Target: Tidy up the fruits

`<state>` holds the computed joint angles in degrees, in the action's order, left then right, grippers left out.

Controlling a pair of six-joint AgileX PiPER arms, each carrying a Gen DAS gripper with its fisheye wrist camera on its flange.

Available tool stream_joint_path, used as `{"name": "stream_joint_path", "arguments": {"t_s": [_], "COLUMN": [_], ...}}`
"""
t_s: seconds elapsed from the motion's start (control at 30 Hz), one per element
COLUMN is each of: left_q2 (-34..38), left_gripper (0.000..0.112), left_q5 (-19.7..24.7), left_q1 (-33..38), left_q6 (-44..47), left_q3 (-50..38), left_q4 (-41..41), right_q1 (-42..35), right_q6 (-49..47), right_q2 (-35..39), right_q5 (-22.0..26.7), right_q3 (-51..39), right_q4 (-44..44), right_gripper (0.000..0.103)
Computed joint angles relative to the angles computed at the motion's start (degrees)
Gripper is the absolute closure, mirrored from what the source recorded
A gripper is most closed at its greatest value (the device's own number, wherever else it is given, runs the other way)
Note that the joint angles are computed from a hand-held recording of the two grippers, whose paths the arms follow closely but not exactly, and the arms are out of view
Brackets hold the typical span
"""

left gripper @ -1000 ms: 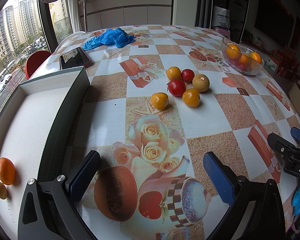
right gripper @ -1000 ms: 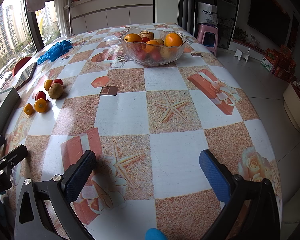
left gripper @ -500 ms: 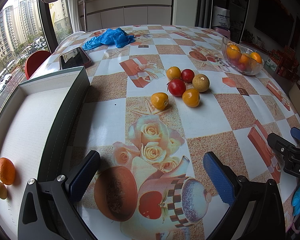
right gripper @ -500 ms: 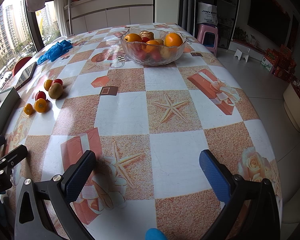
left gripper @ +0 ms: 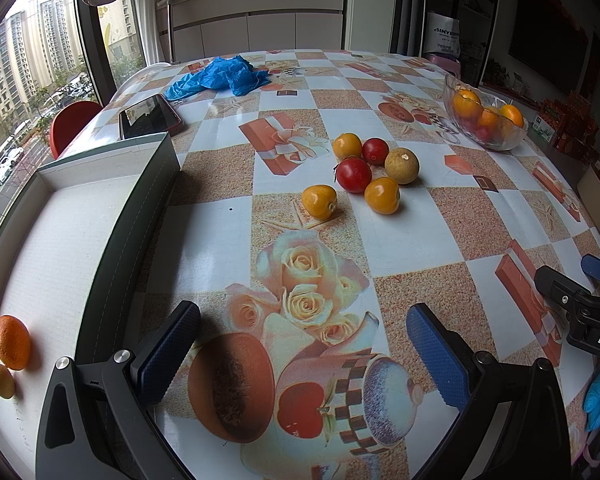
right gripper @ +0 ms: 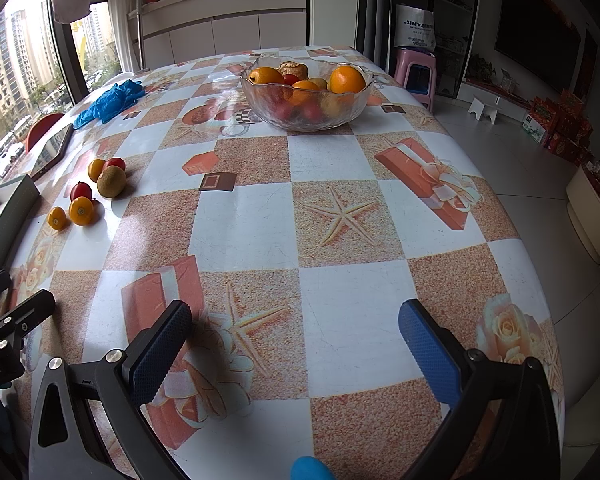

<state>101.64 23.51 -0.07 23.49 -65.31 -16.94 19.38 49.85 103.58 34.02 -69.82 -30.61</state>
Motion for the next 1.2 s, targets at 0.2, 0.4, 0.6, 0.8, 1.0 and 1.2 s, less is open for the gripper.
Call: {"name": "stream_joint_path", "arguments": {"t_s": [0.2,0.4,0.6,0.8,1.0,1.2], "left_q2": [0.0,0.0,0.0,0.0,0.0,-0.1], "left_gripper": [0.009,0.009,0.009,0.009,0.009,0.009], "left_q5": [0.0,0.0,0.0,0.0,0.1,0.1], "left_q1": [0.0,0.0,0.0,0.0,0.0,0.0], "left_q6": [0.0,0.0,0.0,0.0,0.0,0.1], "left_q3": [0.0,-0.1,0.0,0.0,0.0,0.0], "left_q4": [0.0,0.0,0.0,0.0,0.0,-0.1], "right_q1": [0.0,0.0,0.0,0.0,0.1,2.2], "right_q6": [0.0,0.0,-0.1,0.0,-0.1,-5.9], "right_q2": [0.0,0.0,0.0,0.0,0.8,3.0], "right_q5": [0.0,0.1,0.1,0.2,1.5,6.3], "right_q3": [0.0,-0.1,-0.1,-0.1,-1.4,-6.8], "right_q4": [0.0,0.0,0.1,0.0,0.5,7.3], "right_gripper": [0.000,0.000,0.000,0.000,0.000,0.000]}}
